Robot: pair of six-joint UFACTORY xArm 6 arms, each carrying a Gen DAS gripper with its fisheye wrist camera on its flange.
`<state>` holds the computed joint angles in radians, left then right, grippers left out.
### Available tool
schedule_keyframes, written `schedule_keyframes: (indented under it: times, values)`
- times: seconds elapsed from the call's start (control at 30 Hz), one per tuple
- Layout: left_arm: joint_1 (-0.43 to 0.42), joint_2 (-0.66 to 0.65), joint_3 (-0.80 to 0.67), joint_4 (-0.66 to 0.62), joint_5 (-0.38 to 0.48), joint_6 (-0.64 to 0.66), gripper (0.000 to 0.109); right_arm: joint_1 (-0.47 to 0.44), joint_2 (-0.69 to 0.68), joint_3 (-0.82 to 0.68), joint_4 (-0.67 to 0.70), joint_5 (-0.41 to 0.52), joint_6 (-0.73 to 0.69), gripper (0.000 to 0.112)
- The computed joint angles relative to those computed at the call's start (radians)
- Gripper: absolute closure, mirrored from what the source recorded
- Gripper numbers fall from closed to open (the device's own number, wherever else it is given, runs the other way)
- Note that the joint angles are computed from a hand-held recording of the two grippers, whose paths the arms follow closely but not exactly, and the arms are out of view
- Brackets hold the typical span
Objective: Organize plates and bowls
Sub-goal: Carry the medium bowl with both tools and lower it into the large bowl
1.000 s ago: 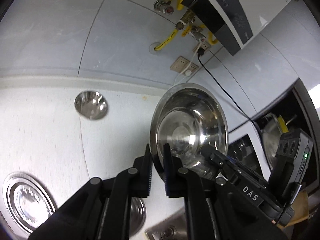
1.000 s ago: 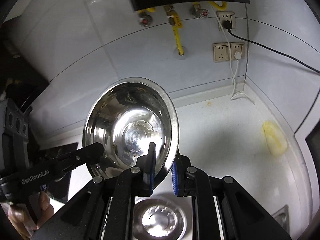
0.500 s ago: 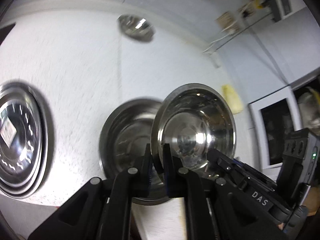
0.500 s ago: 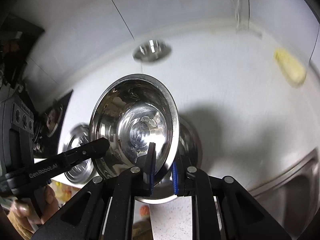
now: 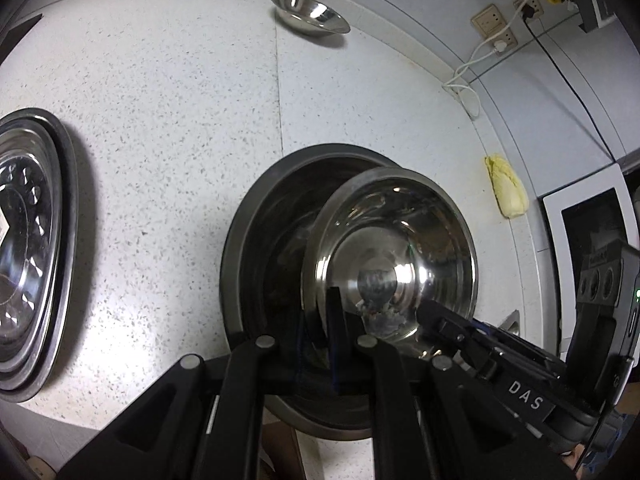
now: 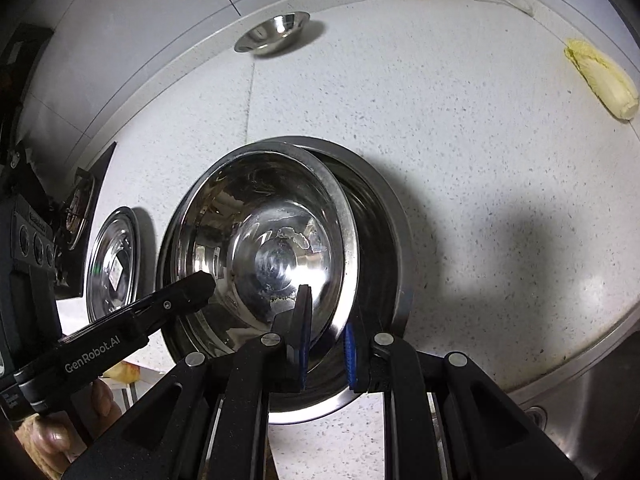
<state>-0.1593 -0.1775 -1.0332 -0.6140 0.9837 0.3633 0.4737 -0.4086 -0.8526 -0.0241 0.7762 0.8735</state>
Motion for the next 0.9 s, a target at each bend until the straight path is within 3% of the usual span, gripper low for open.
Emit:
schedule_keyframes:
  times: [0.53,0.9]
  values:
    - [-0.058,-0.031,0.067,0.043,-0.132,0.029,0.096,0.005,0.004,0.010,-0.018,-0.009,0.017,0.099]
    - [-0.069,-0.043,0.088,0.044,-0.171,0.071,0.096,0.004,-0.040,0.039,-0.069,-0.005,0.056,0.098]
